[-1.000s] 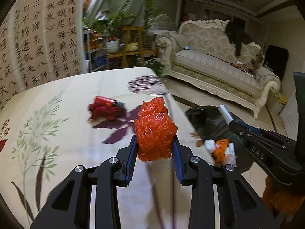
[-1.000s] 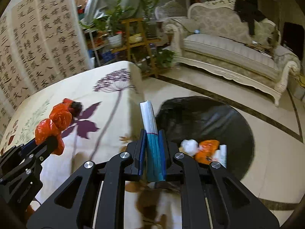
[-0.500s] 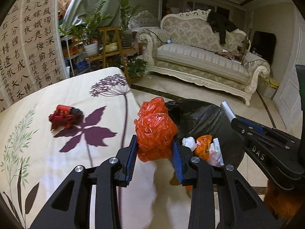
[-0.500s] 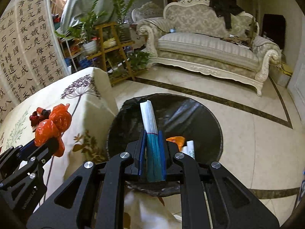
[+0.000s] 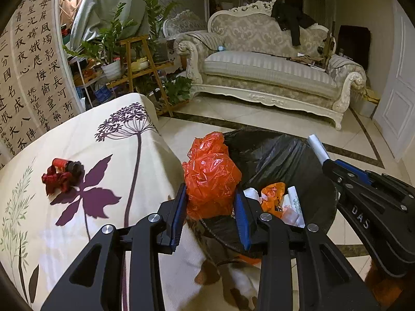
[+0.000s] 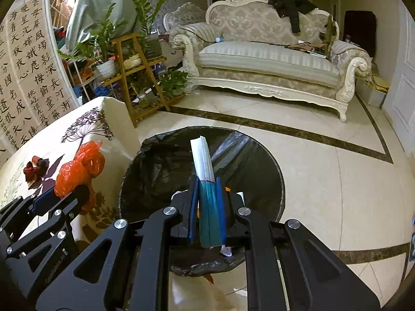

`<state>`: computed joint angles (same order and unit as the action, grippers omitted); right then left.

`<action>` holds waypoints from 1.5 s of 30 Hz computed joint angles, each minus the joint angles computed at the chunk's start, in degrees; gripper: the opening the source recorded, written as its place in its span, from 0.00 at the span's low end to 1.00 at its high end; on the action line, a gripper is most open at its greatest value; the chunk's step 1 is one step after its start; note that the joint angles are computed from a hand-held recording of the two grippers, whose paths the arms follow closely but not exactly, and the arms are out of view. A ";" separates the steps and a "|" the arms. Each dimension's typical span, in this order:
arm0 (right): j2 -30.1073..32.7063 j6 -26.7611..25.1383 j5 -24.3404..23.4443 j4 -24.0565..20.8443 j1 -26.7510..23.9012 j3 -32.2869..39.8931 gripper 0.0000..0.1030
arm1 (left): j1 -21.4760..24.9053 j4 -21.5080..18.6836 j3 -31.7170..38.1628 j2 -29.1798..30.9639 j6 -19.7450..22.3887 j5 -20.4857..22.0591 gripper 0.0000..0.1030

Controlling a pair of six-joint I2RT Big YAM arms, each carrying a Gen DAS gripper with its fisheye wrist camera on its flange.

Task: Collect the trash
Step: 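Carry the red bag and tube over the bin and open both grippers, then move both tools back to the red ribbon and red bottle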

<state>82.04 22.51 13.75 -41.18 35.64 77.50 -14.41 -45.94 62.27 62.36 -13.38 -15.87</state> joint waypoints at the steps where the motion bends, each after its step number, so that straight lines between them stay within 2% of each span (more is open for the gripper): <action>1: 0.12 0.05 -0.05 0.06 -0.17 -0.03 0.13 | -0.05 0.03 0.27 0.47 -0.03 0.02 0.34; 16: 2.87 0.75 -0.79 -0.02 -1.83 0.65 0.14 | -0.48 -0.90 3.53 5.26 -0.61 0.34 0.35; 18: 2.97 1.28 -1.12 0.14 -2.02 0.53 0.16 | -0.50 -1.35 3.76 5.60 -0.54 0.67 0.39; 20: 3.13 1.77 -1.25 0.22 -2.21 0.57 0.34 | -0.33 -1.56 4.03 5.88 -0.63 0.72 0.46; 21: 3.02 1.99 -0.89 0.43 -2.18 0.38 0.36 | -0.24 -1.52 3.94 5.76 -1.05 0.66 0.51; 27: 2.97 2.34 -0.52 0.17 -1.99 0.42 0.39 | -0.27 -1.58 3.99 5.60 -1.72 0.64 0.56; 36: 2.34 2.58 1.29 0.22 -1.21 0.44 0.56 | 0.57 -1.72 3.52 4.38 -2.38 0.57 0.66; 40: 2.28 2.80 1.30 0.10 -0.74 0.79 0.63 | 1.64 -2.00 3.04 3.23 -2.48 0.67 0.68; 45: 2.70 2.38 0.82 -0.05 0.81 1.92 0.66 | 3.76 -2.79 2.02 1.47 -2.92 0.67 0.69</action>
<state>84.74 24.89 14.57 -41.23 36.46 79.42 -10.65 -48.73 64.29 63.83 -16.30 -15.20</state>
